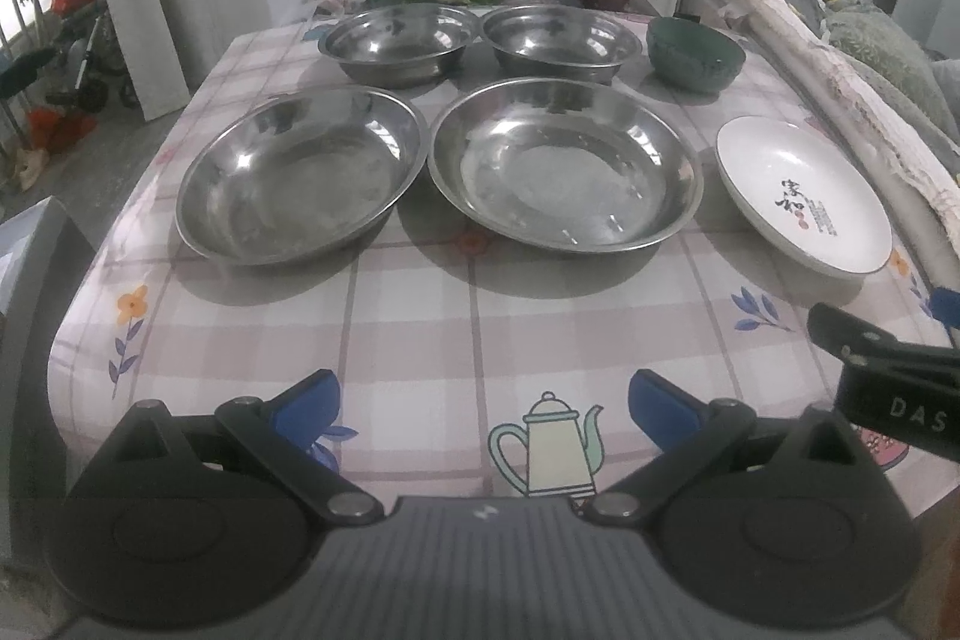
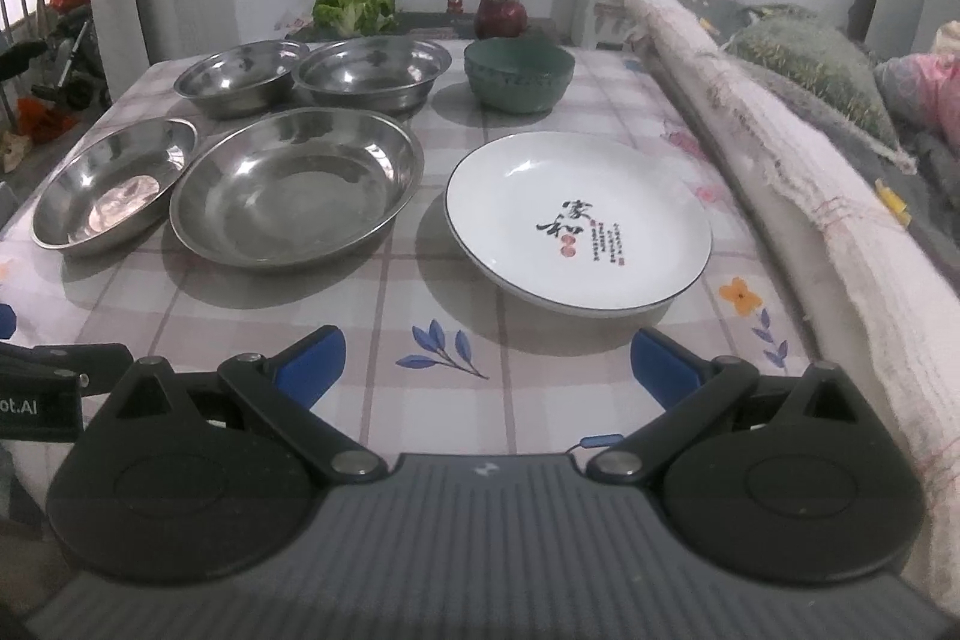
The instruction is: Organize plates and bowls
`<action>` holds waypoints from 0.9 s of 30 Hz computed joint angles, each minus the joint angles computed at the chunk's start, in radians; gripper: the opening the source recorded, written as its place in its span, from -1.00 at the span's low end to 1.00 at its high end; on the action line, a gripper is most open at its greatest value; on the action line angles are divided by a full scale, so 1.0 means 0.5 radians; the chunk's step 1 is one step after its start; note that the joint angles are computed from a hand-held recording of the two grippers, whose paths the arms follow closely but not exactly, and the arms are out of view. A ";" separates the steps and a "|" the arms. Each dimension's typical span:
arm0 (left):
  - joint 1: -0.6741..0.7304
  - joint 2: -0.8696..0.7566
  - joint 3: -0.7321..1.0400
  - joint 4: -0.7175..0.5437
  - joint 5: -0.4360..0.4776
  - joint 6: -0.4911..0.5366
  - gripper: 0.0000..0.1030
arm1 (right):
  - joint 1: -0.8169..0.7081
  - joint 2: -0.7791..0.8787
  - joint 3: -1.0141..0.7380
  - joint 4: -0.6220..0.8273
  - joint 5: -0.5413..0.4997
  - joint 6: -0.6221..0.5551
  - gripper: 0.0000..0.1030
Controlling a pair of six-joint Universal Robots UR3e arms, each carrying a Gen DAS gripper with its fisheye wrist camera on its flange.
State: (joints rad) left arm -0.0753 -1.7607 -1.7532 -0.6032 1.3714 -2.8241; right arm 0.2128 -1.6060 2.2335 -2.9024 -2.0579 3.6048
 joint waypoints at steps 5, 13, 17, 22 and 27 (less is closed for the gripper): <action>0.004 -0.025 0.084 -0.029 0.030 -0.030 1.00 | -0.005 -0.017 0.063 -0.114 0.021 -0.034 0.98; 0.032 -0.052 0.162 0.015 -0.059 -0.047 1.00 | -0.091 -0.120 0.184 -0.257 0.154 -0.139 0.98; 0.017 -0.094 0.244 0.001 -0.100 -0.041 1.00 | -0.222 -0.180 0.242 -0.317 0.324 -0.198 0.98; -0.016 -0.214 0.453 -0.083 -0.104 -0.060 1.00 | -0.377 -0.163 0.241 -0.445 0.521 -0.277 0.98; 0.008 -0.329 0.612 -0.042 -0.171 -0.090 1.00 | -0.469 -0.062 0.141 -0.568 0.637 -0.407 0.98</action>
State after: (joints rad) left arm -0.0715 -1.9253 -1.4473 -0.6243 1.2857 -2.8689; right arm -0.0218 -1.6372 2.3040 -3.1865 -1.7394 3.4011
